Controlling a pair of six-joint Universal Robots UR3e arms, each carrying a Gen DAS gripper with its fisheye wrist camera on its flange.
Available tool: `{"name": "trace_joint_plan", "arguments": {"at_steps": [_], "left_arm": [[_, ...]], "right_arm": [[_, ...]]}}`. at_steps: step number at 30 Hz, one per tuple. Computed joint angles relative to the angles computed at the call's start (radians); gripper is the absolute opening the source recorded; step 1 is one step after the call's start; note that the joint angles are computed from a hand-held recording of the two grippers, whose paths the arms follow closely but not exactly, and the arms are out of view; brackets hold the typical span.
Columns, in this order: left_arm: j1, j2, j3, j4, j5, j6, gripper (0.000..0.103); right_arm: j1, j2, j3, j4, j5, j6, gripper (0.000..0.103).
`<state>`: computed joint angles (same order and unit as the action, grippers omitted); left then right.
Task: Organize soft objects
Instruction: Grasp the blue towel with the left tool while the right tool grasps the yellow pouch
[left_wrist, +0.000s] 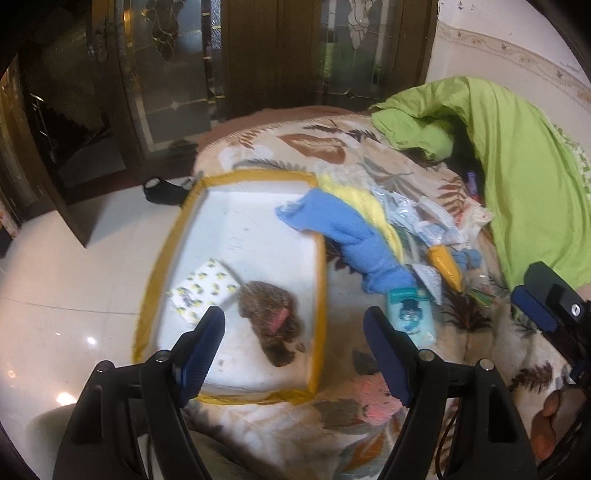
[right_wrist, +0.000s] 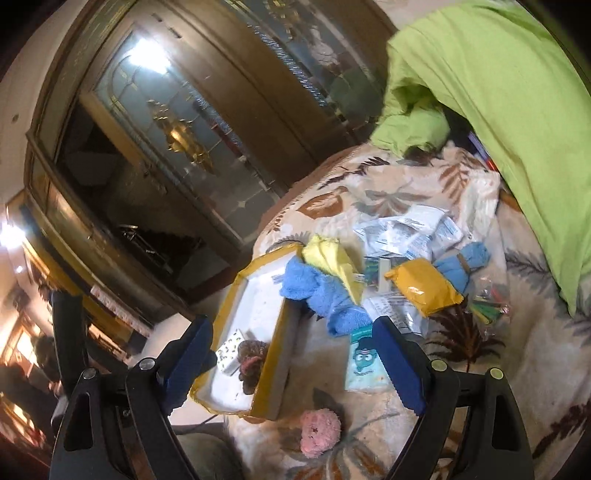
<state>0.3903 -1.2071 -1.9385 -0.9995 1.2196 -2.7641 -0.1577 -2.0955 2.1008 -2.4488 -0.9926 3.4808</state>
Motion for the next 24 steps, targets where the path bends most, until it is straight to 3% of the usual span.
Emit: {"name": "trace_joint_plan", "arguments": {"at_steps": [4,9,12,17,19,24], "left_arm": [[-0.02,-0.047,0.02,-0.051,-0.065,0.016,0.077],[-0.143,-0.202,0.097,-0.033,-0.049,-0.011,0.077],[-0.204,-0.347,0.2,-0.005,-0.015,-0.086,0.076],[-0.232,-0.569,0.401,-0.005,0.001,-0.236,0.073],[-0.247,-0.625,0.456,0.0,0.022,-0.26,0.07],[-0.256,-0.686,0.513,0.006,0.019,-0.315,0.07]], "right_arm": [[-0.068,-0.015,-0.006,0.108,0.03,-0.072,0.091],[-0.102,0.037,-0.063,0.256,-0.027,-0.222,0.091],[-0.086,0.162,-0.098,0.222,-0.116,-0.269,0.091],[-0.105,0.406,-0.17,0.129,-0.103,-0.253,0.089],[-0.079,0.487,-0.228,0.104,-0.149,-0.236,0.088],[-0.064,0.596,-0.316,0.138,-0.166,-0.249,0.074]]}}
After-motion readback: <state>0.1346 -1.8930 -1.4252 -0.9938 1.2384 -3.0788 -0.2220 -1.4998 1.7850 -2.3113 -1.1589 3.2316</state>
